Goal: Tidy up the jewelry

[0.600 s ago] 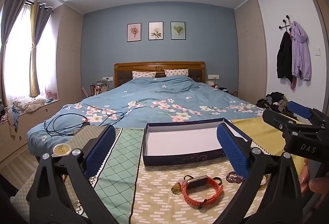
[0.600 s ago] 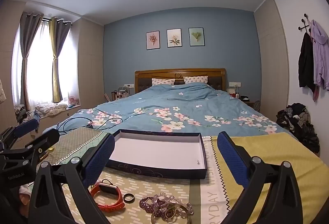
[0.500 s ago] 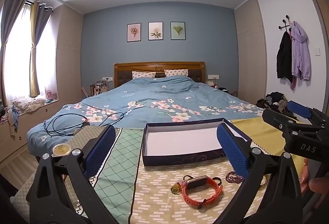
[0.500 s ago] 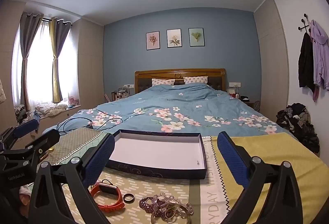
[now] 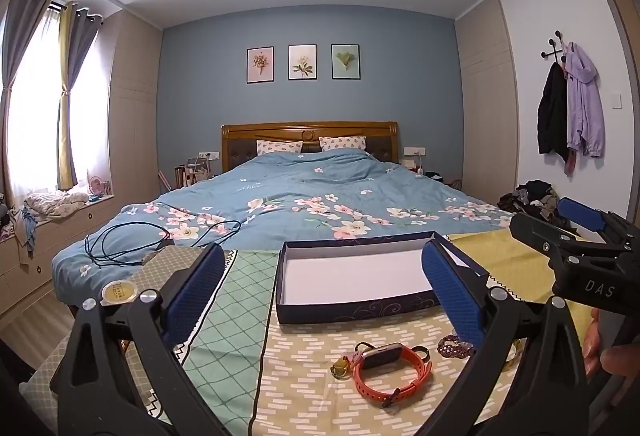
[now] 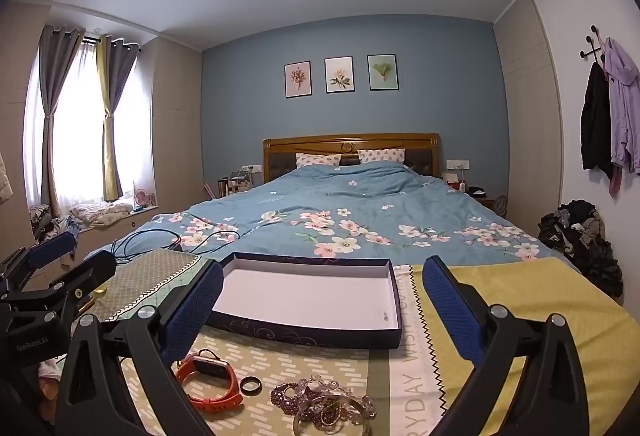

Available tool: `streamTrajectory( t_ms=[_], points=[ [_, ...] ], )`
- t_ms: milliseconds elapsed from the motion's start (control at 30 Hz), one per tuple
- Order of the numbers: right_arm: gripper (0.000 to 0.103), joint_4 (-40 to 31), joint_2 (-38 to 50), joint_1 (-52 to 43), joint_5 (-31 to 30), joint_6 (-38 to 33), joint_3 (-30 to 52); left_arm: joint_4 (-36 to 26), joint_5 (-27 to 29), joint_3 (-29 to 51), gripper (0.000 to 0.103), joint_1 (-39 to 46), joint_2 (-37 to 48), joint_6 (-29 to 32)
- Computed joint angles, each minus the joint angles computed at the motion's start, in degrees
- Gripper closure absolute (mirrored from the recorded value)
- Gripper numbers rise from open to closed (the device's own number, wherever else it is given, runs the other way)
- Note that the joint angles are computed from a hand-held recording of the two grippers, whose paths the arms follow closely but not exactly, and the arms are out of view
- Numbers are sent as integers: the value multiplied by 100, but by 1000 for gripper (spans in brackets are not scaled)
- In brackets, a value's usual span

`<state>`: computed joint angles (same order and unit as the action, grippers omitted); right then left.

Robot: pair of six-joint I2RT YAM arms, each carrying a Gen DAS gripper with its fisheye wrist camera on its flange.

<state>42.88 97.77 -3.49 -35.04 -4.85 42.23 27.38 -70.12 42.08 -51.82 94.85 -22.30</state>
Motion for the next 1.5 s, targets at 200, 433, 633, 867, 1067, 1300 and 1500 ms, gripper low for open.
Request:
streamTrajectory(
  t_ms=[200, 433, 633, 867, 1067, 1300, 1500],
  points=[
    [7, 30, -5, -44, -62, 8, -21, 25, 1, -7, 6, 1, 0, 13],
    [7, 48, -10, -28, -41, 5, -39, 10, 8, 69, 6, 3, 59, 13],
    [7, 31, -34, 1, -5, 4, -64, 38, 4, 40, 6, -4, 47, 13],
    [7, 60, -4, 20, 18, 9, -69, -36, 18, 125, 6, -4, 72, -12],
    [7, 5, -30, 19, 19, 5, -65, -90, 30, 92, 6, 1, -24, -4],
    [7, -30, -23, 14, 24, 15, -44, -89, 40, 72, 6, 9, -30, -14],
    [7, -61, -21, 9, 7, 20, -33, -94, 43, 71, 6, 11, -16, -35]
  ],
)
